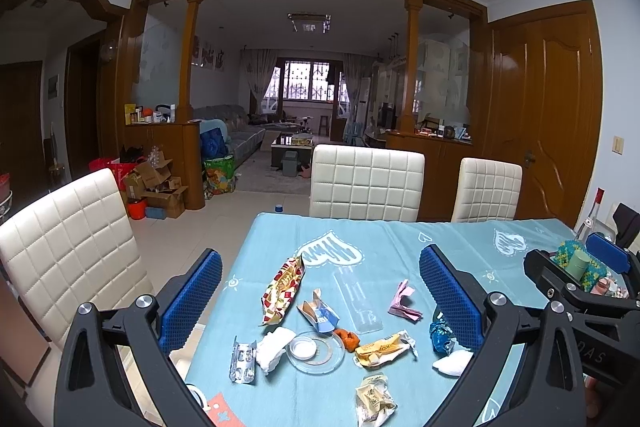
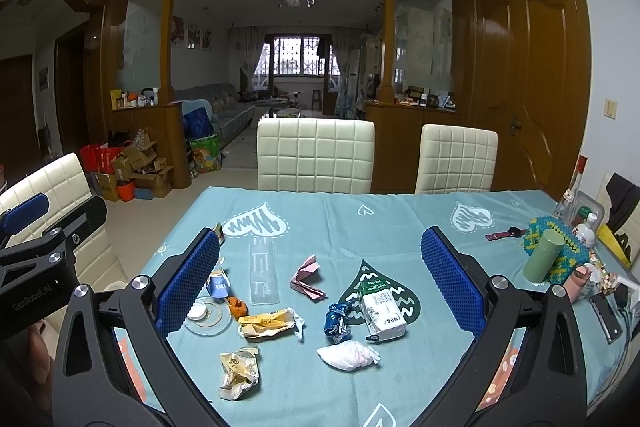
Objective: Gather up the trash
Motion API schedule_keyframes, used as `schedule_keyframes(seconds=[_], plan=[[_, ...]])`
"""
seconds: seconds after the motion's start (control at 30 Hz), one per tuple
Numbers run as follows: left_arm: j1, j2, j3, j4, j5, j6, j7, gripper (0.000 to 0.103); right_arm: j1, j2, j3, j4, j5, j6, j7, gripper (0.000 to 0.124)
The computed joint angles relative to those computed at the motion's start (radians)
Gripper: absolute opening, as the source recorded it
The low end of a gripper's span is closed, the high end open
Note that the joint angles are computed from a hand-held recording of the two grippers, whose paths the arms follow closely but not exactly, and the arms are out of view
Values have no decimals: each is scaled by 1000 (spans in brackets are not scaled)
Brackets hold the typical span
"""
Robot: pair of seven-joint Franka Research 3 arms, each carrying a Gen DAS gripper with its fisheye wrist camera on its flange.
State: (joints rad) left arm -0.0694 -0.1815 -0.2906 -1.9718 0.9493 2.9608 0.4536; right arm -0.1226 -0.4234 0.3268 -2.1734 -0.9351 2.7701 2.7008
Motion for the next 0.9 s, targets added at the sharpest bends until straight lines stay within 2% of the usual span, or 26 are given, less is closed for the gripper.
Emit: schedule_keyframes(seconds=[0.63,0.9], plan=[[-2,-5,2,-10,-14,11,16,97,0,-18,7,-16,-10,-5,21,100],[0,-5,-1,-10,-26,11,28,97,-1,-31,-1,-16,36,-6,-25,100]])
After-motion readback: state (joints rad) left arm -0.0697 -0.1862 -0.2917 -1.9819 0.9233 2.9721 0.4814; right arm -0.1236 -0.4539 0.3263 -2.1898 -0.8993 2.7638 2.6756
